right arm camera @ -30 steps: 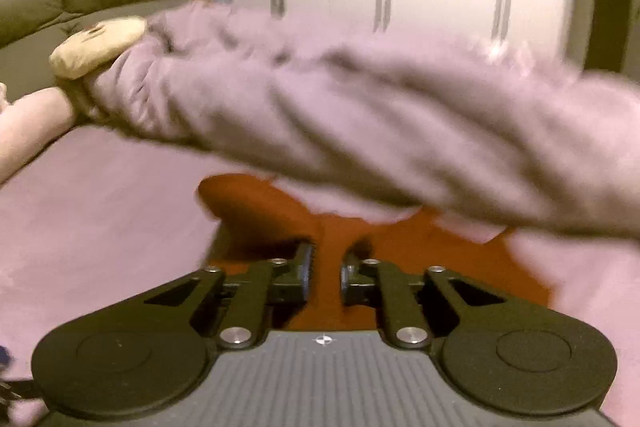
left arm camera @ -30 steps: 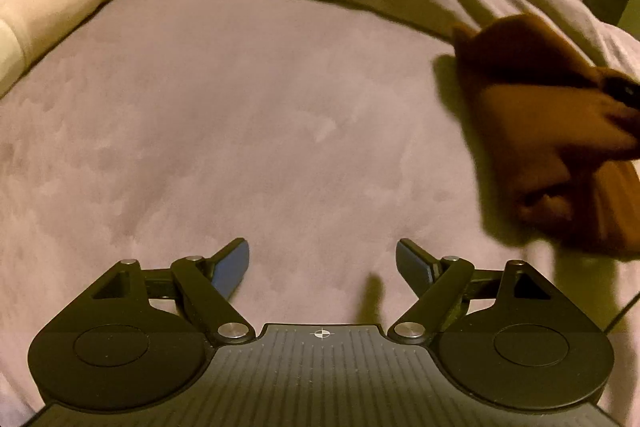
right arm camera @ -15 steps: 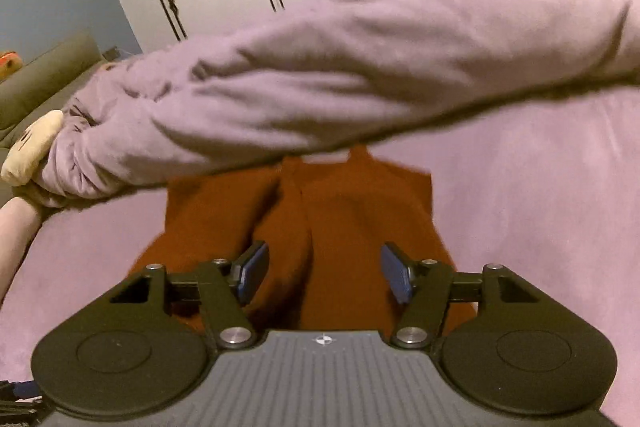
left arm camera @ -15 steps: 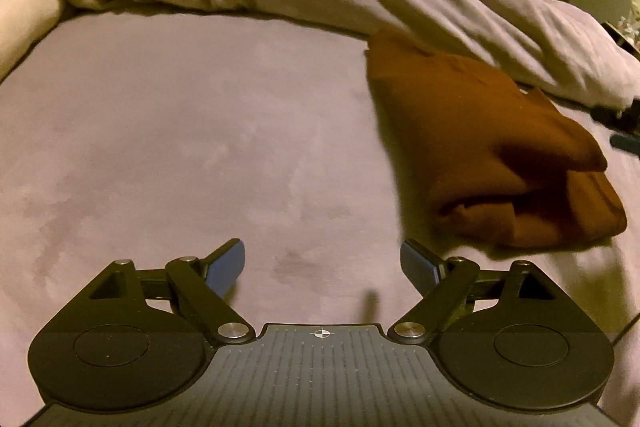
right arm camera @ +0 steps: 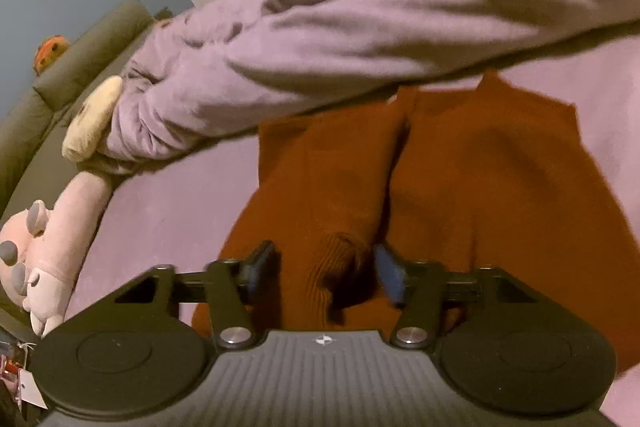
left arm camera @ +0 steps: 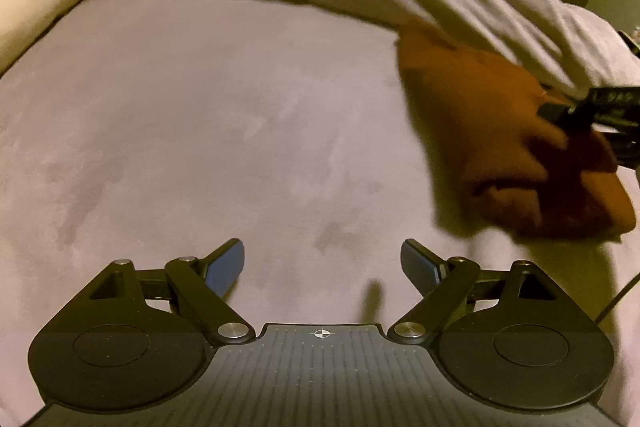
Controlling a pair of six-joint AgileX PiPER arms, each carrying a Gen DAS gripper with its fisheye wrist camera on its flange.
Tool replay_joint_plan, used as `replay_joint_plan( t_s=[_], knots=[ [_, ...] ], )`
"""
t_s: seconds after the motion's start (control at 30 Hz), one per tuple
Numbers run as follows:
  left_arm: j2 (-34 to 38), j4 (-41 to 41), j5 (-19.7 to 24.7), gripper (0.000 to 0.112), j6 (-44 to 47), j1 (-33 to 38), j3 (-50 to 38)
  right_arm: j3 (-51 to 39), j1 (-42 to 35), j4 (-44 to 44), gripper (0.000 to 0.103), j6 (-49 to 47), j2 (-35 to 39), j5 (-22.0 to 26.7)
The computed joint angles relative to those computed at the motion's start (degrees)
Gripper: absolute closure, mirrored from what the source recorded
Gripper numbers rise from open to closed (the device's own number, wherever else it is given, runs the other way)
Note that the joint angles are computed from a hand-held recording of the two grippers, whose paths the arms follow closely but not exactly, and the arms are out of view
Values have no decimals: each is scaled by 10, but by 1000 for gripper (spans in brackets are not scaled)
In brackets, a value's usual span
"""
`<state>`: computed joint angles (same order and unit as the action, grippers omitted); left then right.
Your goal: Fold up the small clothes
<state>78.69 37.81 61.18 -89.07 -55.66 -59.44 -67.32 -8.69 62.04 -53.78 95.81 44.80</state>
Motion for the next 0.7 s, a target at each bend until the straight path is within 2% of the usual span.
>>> replay_joint_plan(
  t_s=[0.07,0.1,0.2,0.27,0.4,0.47,0.5,0.53,0.57,0.6,0.63,0.7],
  knots=[
    [11,21,-1,22,12,4,-21,25,8,11,83,-37,-23,-35],
    [19,32,-2,22,17,7,-33,46,15,14,84,-56,-46,-68],
    [55,54,-14,21,34,27,-75,87,2,50,84,-106,-85,-95],
    [84,47,-40,19,58,46,-99,111,-11,56,84,-120,-96,-111],
    [144,-16,-92,20,114,83,-143,127,-42,69,82,-138,-54,-102],
    [174,-17,-77,27,124,80,-168,129,-54,91,80,-178,-50,-88],
    [183,-13,-70,28,129,79,-175,119,-60,77,75,-163,-49,-76],
    [187,-12,-70,30,132,79,-177,108,-67,61,63,-141,-50,-64],
    [186,-12,-73,31,130,80,-175,105,-77,62,56,-138,-55,-59],
    [183,-14,-78,31,127,81,-171,105,-82,70,43,-141,-59,-66],
    [180,-17,-82,31,126,84,-167,104,-89,73,35,-143,-61,-71],
    [182,-16,-79,31,119,81,-169,84,-111,67,33,-124,-41,-38]
  ],
)
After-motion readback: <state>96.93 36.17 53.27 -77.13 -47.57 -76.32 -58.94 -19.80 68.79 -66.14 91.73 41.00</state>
